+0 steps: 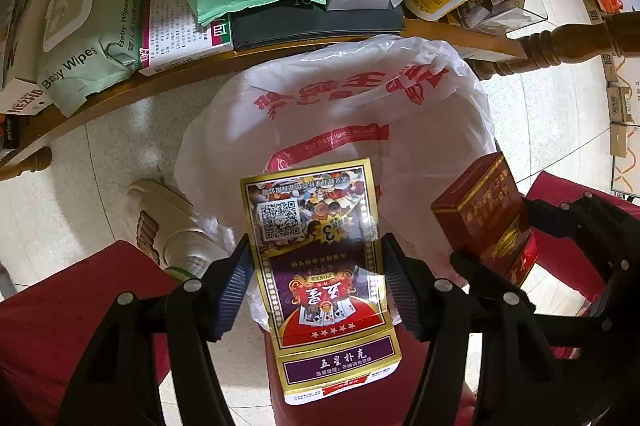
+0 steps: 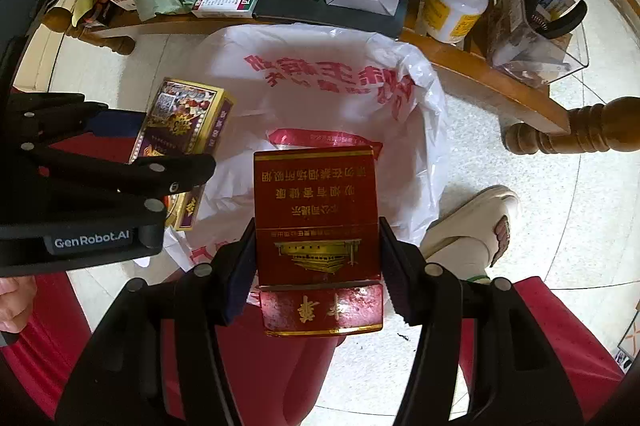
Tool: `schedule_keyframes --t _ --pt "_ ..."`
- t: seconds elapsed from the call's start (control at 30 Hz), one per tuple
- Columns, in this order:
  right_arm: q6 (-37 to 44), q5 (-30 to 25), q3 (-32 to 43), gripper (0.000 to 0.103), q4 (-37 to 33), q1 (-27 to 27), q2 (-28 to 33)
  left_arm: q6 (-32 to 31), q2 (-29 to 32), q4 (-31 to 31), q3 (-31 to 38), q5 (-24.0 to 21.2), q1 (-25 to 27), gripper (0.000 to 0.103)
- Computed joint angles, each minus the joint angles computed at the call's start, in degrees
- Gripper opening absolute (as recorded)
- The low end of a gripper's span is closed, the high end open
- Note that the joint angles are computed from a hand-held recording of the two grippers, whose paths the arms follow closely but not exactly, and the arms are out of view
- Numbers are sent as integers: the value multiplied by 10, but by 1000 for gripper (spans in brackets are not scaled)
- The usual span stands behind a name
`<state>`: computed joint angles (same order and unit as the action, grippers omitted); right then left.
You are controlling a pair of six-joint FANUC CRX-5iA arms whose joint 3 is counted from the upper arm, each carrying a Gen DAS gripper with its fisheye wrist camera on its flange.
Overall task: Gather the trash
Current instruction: 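Open the right tool over the bag while the left tool releases its pack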
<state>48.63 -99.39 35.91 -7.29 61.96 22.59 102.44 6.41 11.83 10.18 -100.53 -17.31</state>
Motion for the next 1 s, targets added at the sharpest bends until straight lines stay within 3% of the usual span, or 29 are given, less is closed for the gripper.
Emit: schedule_keyframes --t 0.23,0.3,0.37,1.0 --pt "-1 2 -1 56 -3 0 2 2 5 -4 1 -3 -1 64" --pt "-3 2 -1 64 -4 -1 3 3 8 -5 2 -8 0 73" --pt "-7 6 -4 72 -1 0 1 5 10 -4 1 -10 0 75" --pt "-15 8 -3 72 5 2 -3 4 7 -5 9 -17 -2 80"
